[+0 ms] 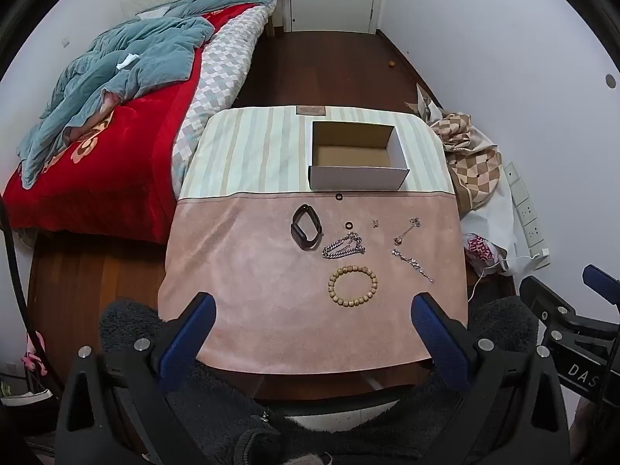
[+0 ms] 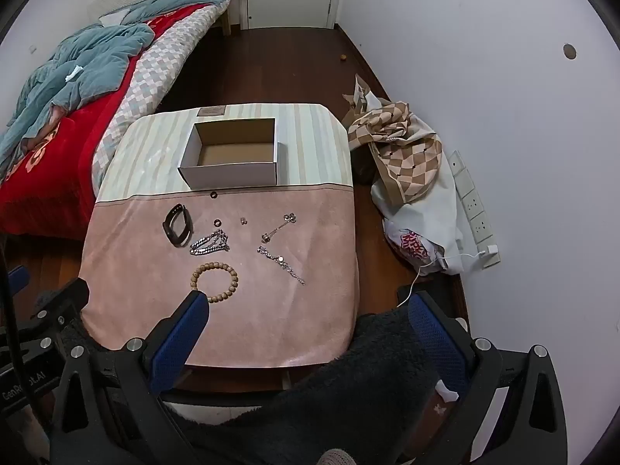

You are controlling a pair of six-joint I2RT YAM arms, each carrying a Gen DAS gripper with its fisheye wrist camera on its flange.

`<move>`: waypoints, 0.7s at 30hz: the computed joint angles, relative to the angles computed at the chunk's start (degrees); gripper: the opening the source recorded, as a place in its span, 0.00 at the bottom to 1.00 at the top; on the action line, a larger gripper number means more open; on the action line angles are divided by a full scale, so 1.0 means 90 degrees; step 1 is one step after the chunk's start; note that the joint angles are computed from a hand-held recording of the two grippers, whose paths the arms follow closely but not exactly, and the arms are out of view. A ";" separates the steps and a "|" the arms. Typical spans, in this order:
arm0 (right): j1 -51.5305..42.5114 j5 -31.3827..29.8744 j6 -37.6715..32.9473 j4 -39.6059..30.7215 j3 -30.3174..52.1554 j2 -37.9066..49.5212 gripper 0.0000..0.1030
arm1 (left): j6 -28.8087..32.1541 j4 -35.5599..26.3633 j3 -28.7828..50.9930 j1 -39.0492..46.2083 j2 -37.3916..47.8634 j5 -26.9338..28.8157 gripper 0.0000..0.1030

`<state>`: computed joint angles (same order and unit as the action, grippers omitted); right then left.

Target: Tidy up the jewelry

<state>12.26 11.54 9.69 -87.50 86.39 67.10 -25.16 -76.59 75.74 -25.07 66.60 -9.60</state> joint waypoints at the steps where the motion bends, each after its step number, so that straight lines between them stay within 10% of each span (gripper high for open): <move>1: 0.0009 0.0024 0.0004 -0.0006 -0.0001 0.0004 1.00 | 0.0000 0.0001 -0.0002 -0.0005 0.0000 -0.0001 1.00; 21: 0.0001 0.0024 -0.0023 -0.0026 0.0009 -0.0001 1.00 | 0.0085 -0.0064 0.0207 0.0041 0.0063 -0.0039 1.00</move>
